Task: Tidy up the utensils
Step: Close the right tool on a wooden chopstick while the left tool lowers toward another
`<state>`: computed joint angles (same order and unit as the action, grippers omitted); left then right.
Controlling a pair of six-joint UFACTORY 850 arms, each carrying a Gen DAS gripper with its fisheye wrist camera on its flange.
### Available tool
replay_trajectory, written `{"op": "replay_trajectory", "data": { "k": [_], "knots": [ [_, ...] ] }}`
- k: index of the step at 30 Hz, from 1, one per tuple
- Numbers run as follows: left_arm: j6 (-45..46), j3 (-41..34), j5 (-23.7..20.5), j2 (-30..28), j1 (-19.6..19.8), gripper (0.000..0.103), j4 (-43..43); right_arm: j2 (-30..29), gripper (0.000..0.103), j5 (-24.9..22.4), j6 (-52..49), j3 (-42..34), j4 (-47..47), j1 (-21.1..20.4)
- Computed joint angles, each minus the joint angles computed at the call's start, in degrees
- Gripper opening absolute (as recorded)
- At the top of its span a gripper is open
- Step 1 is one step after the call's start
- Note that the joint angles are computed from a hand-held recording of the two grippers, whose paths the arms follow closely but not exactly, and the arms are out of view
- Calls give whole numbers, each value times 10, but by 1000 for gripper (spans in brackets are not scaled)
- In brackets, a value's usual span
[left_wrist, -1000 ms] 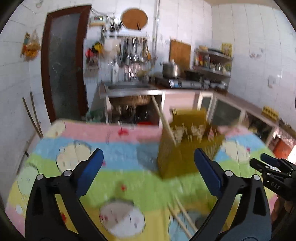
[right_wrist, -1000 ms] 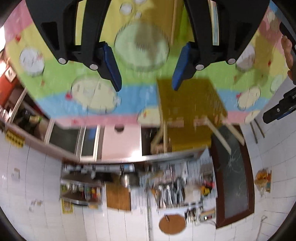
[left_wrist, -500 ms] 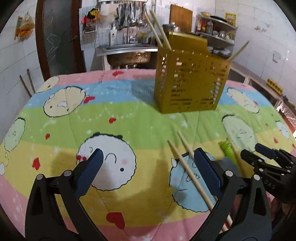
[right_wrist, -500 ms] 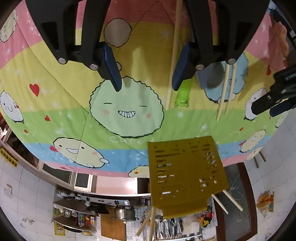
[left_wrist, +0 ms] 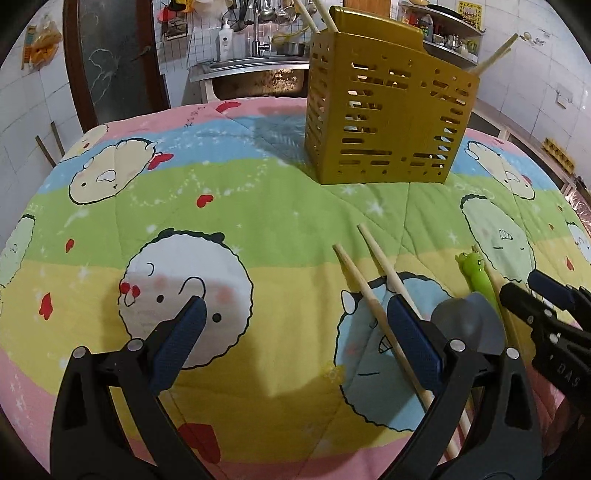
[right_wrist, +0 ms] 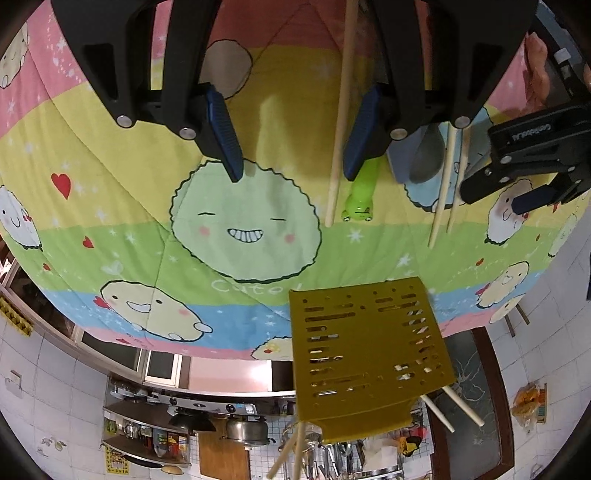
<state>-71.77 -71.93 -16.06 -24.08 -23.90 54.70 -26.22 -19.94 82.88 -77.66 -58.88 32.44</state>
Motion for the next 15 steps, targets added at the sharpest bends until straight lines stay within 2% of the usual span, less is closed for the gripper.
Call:
{"op": "replay_trajectory", "data": {
  "k": [5,10,15],
  "knots": [
    [62,-18,-13,-14,-3,95,-58,-13,54,-20,-40,-16,28,6],
    [99,-28,-22,-22,-3,96,-96,-17,42,-20,-67,-21,63,2],
    [123,-46,-44,-35,-6,94,-121,-35,26,-39,-118,-50,101,4]
  ]
}}
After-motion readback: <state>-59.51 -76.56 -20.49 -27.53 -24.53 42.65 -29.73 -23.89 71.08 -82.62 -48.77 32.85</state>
